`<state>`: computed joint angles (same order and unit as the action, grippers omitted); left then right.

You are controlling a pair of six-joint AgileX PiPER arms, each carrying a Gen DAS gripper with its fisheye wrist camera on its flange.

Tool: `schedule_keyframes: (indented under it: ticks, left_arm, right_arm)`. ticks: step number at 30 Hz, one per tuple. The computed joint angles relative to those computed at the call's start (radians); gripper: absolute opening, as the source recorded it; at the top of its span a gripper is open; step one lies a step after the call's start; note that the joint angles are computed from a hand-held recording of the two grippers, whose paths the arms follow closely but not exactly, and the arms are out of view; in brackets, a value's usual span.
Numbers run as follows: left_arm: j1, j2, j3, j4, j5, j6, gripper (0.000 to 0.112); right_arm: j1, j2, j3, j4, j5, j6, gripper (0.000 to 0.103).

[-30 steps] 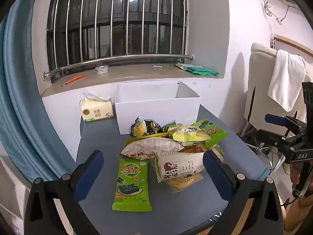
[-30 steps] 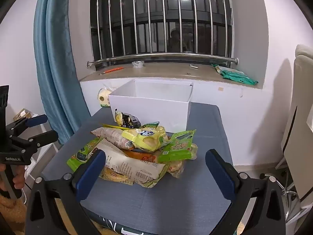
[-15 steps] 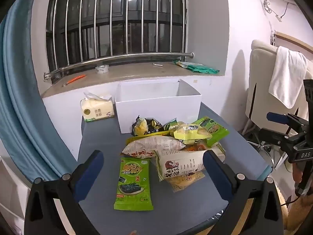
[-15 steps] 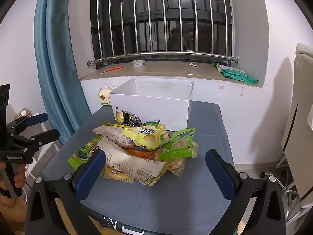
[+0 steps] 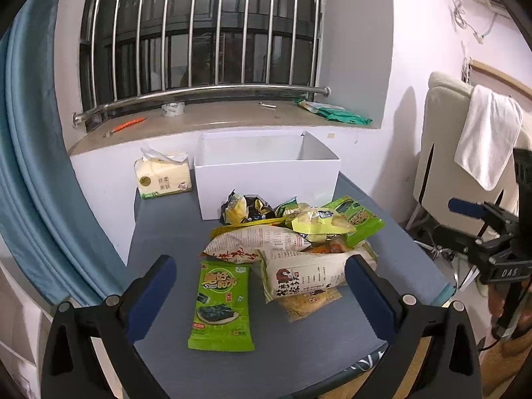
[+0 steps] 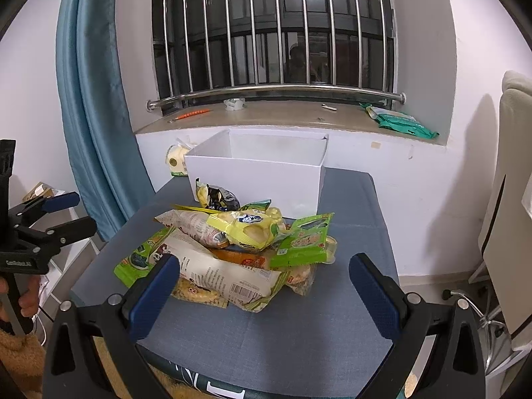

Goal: Organize snacks

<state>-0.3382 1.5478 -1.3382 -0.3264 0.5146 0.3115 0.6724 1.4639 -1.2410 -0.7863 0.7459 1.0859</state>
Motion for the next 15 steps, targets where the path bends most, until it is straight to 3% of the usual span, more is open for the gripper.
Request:
schedule_keyframes:
  ticks: [4, 8, 15]
  left_arm:
    - [-0.008, -0.001, 0.002, 0.066, -0.010, -0.065, 0.103]
    - [0.000, 0.003, -0.006, 0.047, 0.001, -0.048, 0.103]
    - [-0.019, -0.009, 0.028, 0.104, -0.076, -0.041, 0.103]
  right_arm:
    - [0.004, -0.002, 0.002, -0.003, 0.002, 0.003, 0.103]
    - [0.007, -0.003, 0.000, -0.004, 0.005, 0.003, 0.103]
    - [0.009, -0.003, 0.000, -0.008, 0.004, 0.009, 0.103]
